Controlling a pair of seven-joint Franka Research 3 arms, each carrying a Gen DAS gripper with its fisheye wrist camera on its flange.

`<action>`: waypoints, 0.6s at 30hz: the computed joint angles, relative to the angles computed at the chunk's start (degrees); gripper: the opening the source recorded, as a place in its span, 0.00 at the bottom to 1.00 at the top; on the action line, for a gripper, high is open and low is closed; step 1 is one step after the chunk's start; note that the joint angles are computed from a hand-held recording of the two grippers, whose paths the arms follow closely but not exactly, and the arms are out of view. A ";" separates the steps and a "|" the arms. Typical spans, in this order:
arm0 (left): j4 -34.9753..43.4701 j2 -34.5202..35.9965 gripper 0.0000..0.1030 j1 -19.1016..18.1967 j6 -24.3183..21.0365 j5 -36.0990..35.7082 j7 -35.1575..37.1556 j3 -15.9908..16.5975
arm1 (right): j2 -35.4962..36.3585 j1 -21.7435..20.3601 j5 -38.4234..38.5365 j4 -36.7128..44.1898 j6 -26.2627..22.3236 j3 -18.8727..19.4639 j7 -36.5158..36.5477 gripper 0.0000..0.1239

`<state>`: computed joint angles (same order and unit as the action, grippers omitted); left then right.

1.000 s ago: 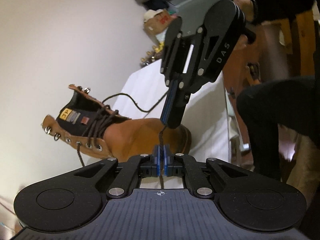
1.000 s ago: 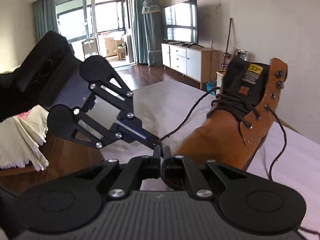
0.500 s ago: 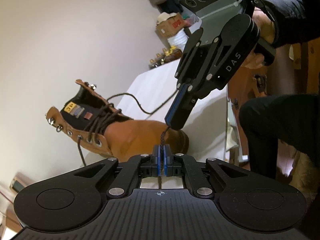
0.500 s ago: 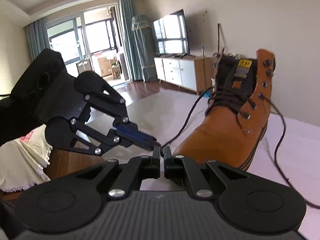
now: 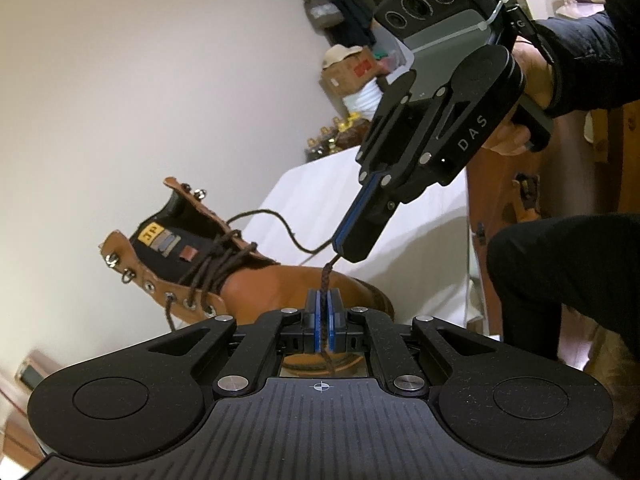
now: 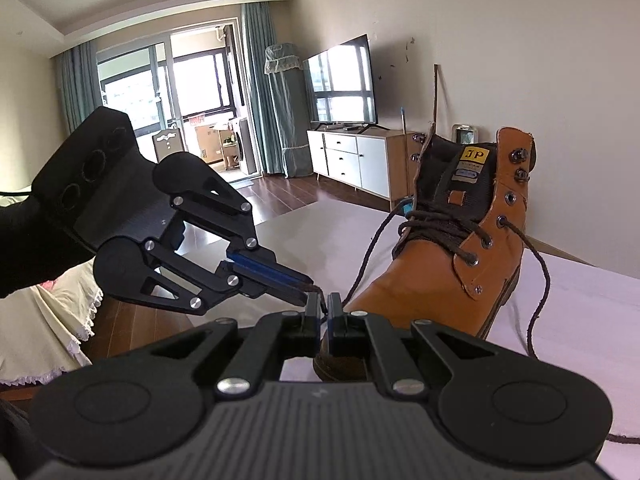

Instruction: Lace up shoes with both hands

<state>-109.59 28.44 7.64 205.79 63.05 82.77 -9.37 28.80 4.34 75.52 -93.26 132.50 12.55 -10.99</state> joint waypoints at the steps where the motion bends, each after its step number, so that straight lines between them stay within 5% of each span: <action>1: -0.03 0.09 0.08 -0.13 0.16 -0.34 0.20 0.14 | -0.01 0.02 -0.16 0.01 0.01 -0.04 0.02 0.03; 16: -0.86 0.32 0.02 -1.24 1.42 -2.97 2.22 1.40 | 1.25 0.17 -3.69 1.62 -0.84 0.09 1.06 0.03; 18: -2.42 -0.50 0.02 -3.17 2.16 -7.60 6.06 3.36 | 1.56 0.03 -4.06 2.08 -1.27 0.13 1.60 0.07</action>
<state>-112.01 27.93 4.47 207.95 55.45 88.83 -6.01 30.36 4.37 71.46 -91.18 131.23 12.68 -9.39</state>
